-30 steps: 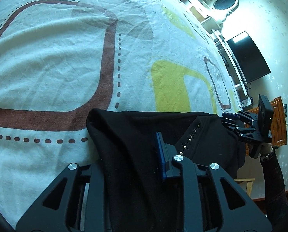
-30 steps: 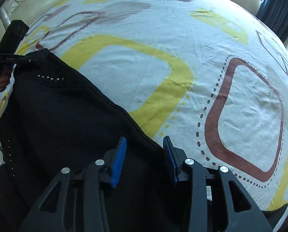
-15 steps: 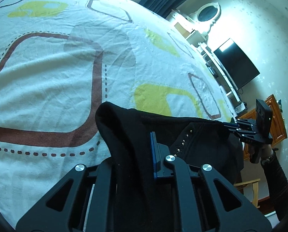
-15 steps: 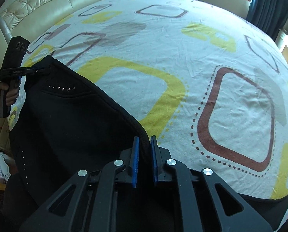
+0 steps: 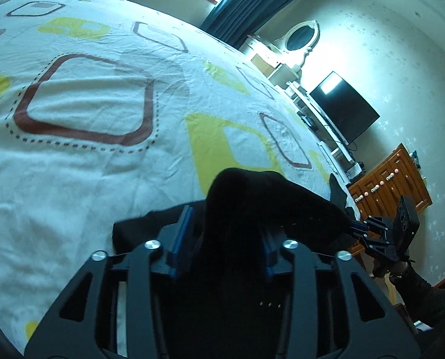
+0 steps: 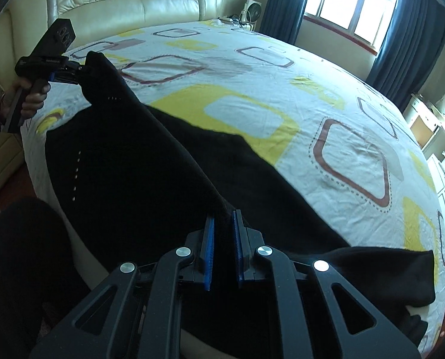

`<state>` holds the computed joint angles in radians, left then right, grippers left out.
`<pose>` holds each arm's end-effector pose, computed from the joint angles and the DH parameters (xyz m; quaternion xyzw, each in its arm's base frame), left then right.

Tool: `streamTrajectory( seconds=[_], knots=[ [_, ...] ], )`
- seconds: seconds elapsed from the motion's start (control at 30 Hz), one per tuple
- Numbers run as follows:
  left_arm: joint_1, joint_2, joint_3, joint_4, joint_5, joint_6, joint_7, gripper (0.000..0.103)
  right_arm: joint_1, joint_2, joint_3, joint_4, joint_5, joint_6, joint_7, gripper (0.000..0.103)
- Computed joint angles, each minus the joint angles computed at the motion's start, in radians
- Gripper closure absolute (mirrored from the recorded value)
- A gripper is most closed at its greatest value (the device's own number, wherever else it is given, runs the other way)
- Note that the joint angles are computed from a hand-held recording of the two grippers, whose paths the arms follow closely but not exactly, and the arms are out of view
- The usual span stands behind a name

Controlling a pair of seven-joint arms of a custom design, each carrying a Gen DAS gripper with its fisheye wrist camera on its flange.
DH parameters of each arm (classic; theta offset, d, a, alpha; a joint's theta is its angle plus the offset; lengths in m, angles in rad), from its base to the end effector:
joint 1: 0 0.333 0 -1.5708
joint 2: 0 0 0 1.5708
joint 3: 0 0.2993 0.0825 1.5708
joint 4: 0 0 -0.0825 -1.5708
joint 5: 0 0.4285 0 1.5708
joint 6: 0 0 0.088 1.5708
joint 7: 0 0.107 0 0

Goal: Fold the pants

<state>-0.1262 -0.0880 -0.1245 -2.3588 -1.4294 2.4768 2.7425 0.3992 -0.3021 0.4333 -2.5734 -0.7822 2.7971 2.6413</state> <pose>0.5269 -0.1314 0.3362 0.5260 -0.7167 0.4529 0.0680 0.3116 0.3829 0.3541 -0.7992 0.4955 -0.2331 0.2478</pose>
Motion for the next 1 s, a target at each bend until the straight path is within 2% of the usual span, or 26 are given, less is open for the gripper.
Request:
streamTrajectory(
  seconds=[0.03, 0.17, 0.27, 0.4, 0.57, 0.6, 0.73, 0.87, 1.0],
  knots=[
    [0.003, -0.016, 0.003, -0.029, -0.007, 0.004, -0.008, 0.049, 0.007, 0.008, 0.005, -0.008, 0.005, 0.001, 0.005, 0.091],
    [0.015, -0.068, 0.024, -0.128, -0.031, -0.003, -0.082, 0.036, 0.044, 0.039, 0.013, -0.020, 0.012, -0.021, 0.009, 0.088],
    [0.025, -0.097, 0.043, -0.189, -0.032, -0.011, -0.159, 0.036, 0.060, 0.044, 0.012, -0.025, -0.018, -0.036, 0.025, 0.086],
    [0.033, -0.172, 0.072, -0.279, -0.103, -0.054, -0.206, 0.036, 0.081, 0.060, 0.001, -0.022, -0.026, -0.061, 0.026, 0.086],
    [-0.001, -0.265, 0.070, -0.343, -0.137, -0.076, -0.255, 0.036, 0.110, 0.080, -0.019, -0.004, -0.060, -0.101, 0.050, 0.085],
    [-0.015, -0.285, 0.062, -0.358, -0.150, -0.066, -0.268, 0.034, 0.115, 0.081, -0.024, -0.002, -0.060, -0.105, 0.058, 0.085],
    [-0.071, -0.333, 0.016, -0.381, -0.199, 0.075, -0.298, 0.030, 0.125, 0.082, -0.042, -0.009, -0.055, -0.088, 0.078, 0.085],
    [-0.101, -0.322, 0.020, -0.383, -0.270, 0.092, -0.348, 0.031, 0.123, 0.078, -0.050, -0.017, -0.053, -0.077, 0.074, 0.084],
    [-0.112, -0.288, -0.013, -0.365, -0.215, 0.150, -0.411, 0.031, 0.123, 0.084, -0.051, -0.010, -0.051, -0.077, 0.073, 0.082]
  ],
)
